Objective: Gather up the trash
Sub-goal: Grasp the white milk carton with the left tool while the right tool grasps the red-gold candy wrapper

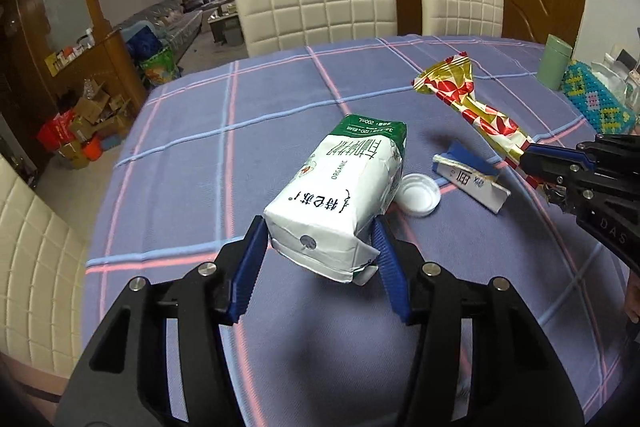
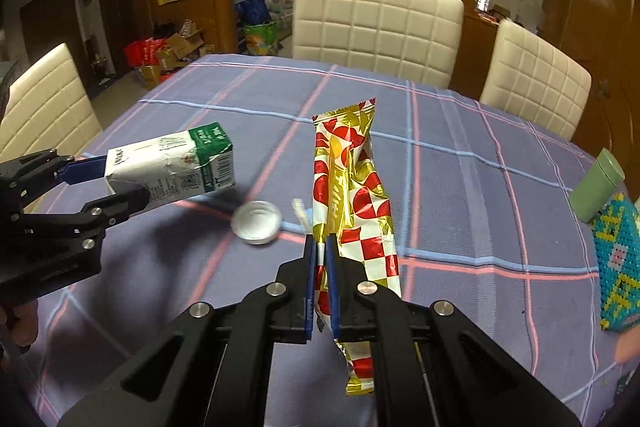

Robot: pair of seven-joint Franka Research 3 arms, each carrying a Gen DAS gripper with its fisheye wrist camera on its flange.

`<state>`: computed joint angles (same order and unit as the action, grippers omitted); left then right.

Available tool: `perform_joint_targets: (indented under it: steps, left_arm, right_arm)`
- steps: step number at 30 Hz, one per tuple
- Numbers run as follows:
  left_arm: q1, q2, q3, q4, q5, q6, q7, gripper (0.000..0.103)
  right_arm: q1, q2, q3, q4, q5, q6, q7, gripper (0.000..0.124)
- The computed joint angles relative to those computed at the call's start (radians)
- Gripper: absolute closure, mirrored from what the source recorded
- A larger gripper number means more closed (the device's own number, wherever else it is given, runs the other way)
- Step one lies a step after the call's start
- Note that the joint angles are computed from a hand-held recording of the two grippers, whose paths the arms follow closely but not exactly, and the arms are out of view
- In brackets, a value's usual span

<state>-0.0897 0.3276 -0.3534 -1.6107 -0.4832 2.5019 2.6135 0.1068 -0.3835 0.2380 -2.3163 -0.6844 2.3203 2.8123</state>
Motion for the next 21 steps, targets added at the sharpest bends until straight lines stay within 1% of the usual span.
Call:
perform_joint_targets:
  steps: [3,8,15,21]
  left_arm:
    - [0.026,-0.017,0.006,-0.009,-0.026,-0.002,0.019,0.048]
    - [0.060,-0.027,0.023,0.000,-0.066,-0.018,0.046,0.048]
    - [0.105,-0.009,0.053,0.045,-0.094,-0.037,0.054,0.048]
    - [0.143,0.019,0.065,0.086,-0.094,-0.051,0.047,0.048]
  right_arm:
    - [0.017,0.046,0.018,0.057,-0.005,-0.021,-0.016,0.118]
    - [0.064,0.126,0.019,0.154,-0.030,-0.045,-0.030,0.118]
    - [0.155,0.262,-0.011,0.312,-0.075,-0.078,-0.070,0.118]
    - [0.231,0.356,-0.059,0.426,-0.093,-0.089,-0.111,0.118]
